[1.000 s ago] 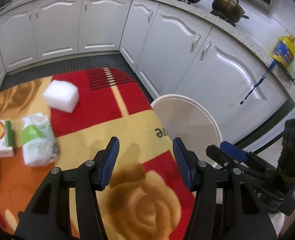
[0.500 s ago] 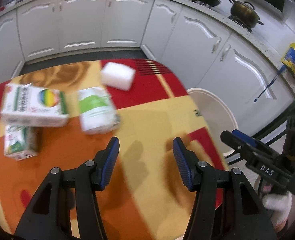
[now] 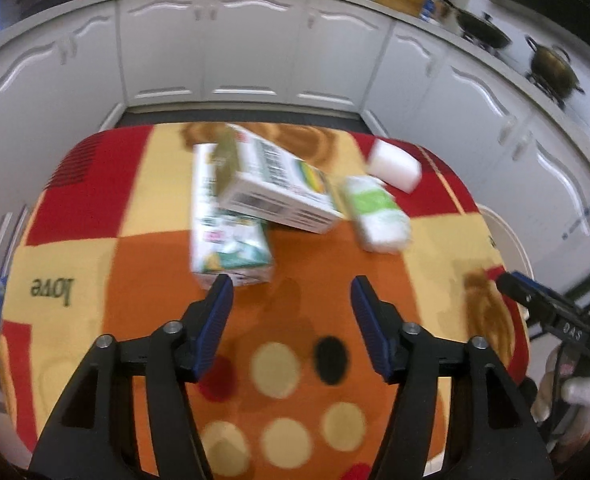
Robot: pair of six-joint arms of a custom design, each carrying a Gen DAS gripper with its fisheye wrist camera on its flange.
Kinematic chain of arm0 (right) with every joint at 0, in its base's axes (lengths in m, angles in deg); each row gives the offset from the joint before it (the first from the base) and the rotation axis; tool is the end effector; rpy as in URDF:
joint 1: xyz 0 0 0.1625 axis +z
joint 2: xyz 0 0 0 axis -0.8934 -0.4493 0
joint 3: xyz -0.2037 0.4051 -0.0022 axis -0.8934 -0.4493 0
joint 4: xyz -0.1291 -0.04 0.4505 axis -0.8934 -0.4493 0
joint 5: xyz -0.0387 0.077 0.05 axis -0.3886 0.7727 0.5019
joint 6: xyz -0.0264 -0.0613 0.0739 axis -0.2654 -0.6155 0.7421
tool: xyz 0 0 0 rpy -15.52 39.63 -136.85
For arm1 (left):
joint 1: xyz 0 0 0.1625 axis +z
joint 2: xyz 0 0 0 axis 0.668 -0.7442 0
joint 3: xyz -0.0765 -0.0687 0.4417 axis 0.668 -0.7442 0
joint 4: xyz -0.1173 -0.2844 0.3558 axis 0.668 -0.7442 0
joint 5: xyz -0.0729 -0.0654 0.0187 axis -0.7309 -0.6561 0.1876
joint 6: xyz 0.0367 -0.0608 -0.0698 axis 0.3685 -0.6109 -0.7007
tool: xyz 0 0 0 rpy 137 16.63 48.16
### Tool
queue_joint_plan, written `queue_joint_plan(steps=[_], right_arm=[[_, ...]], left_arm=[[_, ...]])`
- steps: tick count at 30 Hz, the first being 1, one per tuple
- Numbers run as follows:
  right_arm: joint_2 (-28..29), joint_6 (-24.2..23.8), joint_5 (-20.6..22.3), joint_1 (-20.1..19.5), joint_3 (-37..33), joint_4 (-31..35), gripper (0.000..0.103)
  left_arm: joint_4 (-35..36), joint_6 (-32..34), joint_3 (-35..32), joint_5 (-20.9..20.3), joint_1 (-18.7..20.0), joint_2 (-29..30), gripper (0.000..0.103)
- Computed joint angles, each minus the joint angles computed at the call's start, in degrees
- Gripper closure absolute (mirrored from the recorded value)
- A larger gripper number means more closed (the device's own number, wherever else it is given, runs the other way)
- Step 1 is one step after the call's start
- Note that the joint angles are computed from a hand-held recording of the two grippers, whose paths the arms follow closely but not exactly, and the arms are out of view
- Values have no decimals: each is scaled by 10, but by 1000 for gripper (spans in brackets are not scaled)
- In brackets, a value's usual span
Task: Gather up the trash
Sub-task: 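Move both tools back over the table toward the milk carton and tissue pack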
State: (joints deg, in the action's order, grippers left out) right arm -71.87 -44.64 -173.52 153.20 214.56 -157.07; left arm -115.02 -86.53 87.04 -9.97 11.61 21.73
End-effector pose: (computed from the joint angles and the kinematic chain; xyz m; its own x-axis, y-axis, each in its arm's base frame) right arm 0.0912 -0.5333 0.2261 -0.8830 0.1095 0.4564 -0.2198 0.7626 -0.6083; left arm -0.2197 -0.6162 0.1085 -0.8074 0.2887 -0.5145 0.5008 0.7964 -0.3390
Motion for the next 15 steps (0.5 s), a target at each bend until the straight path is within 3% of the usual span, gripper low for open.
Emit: queue_joint_plan(steps=[15], right_arm=[[117, -19, 9, 35, -124, 60, 23]], left_arm=[[28, 24, -77, 17, 37, 44, 40]])
